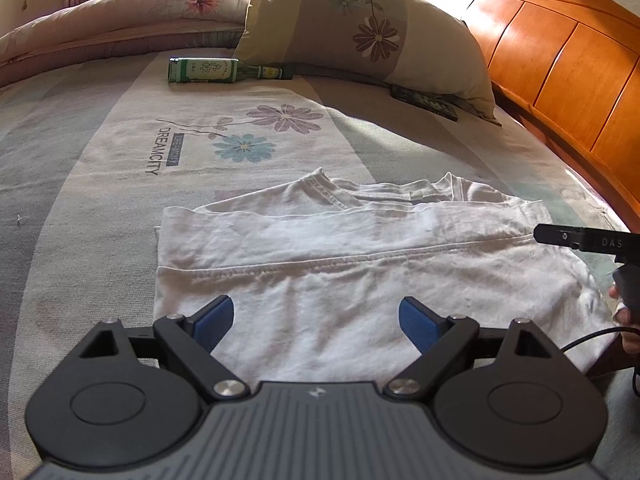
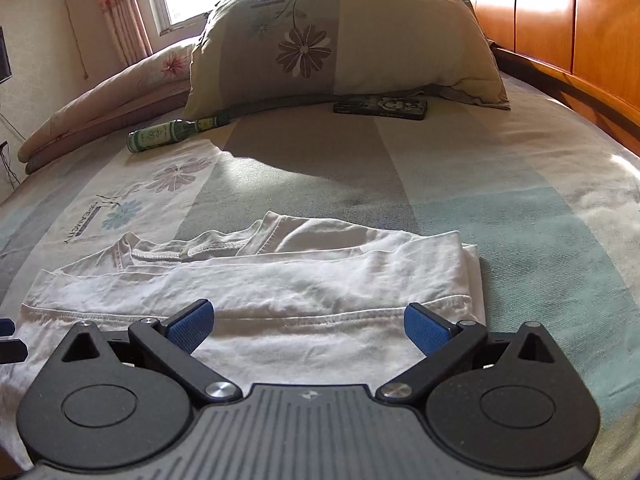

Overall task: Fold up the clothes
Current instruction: 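Move the open left gripper toward the end of the folded white shirt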

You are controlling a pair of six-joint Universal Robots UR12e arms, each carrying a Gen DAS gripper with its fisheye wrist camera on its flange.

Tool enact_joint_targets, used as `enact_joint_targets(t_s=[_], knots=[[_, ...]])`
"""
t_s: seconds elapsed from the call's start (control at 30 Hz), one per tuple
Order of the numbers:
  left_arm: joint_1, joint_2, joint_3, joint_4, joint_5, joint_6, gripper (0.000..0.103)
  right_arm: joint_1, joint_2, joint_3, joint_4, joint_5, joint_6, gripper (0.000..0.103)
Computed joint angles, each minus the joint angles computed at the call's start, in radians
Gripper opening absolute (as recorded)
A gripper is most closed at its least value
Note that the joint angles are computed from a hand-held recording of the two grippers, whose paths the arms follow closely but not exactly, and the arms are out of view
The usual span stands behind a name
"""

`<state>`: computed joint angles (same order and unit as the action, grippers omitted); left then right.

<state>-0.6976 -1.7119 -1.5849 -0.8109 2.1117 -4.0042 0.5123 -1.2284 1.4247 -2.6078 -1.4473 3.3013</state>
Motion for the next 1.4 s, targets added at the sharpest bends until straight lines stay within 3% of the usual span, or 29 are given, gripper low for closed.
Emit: enact_joint_targets(t_s=[0.03,0.1,0.17,0.27,0.33,0.37,0.57,0.77,0.83,0.97,1.2,1.3,1.4], knots=[[-0.001,-0.001,0.003,-0.005,0.005,0.002,0.09,-0.005,0.016,-0.019,0.018,0.015,0.001,0.103],[-0.001,0.002,0.001,-0.015,0.012,-0.007,0.09,-0.008,0.035,-0.039,0.061,-0.025,-0.002,0.103],[0.001,0.007,-0.005,-0.022,0.012,-0.025,0.09,-0.022,0.027,-0.01,0.027,-0.033,0.004,0.102],[0.005,0.013,-0.015,-0.027,0.008,-0.048,0.09,-0.038,0.012,0.007,0.022,0.016,0.03,0.103],[0.009,0.013,-0.017,-0.02,0.003,-0.049,0.09,-0.026,0.005,0.0,0.043,-0.024,0.029,0.103],[0.01,0.012,-0.018,-0.011,0.001,-0.04,0.09,-0.019,0.0,0.001,0.038,-0.04,0.034,0.103],[0.031,0.007,-0.031,0.081,-0.04,0.04,0.09,0.0,-0.045,0.044,0.017,0.071,0.048,0.103],[0.085,-0.008,-0.051,0.15,-0.102,0.084,0.09,0.025,-0.085,0.093,0.039,0.061,0.057,0.103],[0.094,-0.013,-0.042,0.136,-0.097,0.078,0.089,0.029,-0.091,0.098,0.053,0.045,0.057,0.103],[0.085,0.009,-0.057,0.199,-0.082,0.102,0.093,0.028,-0.101,0.107,0.044,0.033,0.069,0.103],[0.098,0.043,-0.097,0.095,-0.055,-0.03,0.094,0.035,-0.097,0.103,0.052,0.051,0.084,0.103],[0.093,0.056,-0.115,0.166,-0.056,-0.027,0.095,0.041,-0.105,0.109,0.027,0.055,0.064,0.103],[0.105,0.061,-0.139,0.252,-0.123,-0.034,0.095,0.045,-0.106,0.108,0.01,0.058,0.067,0.103]])
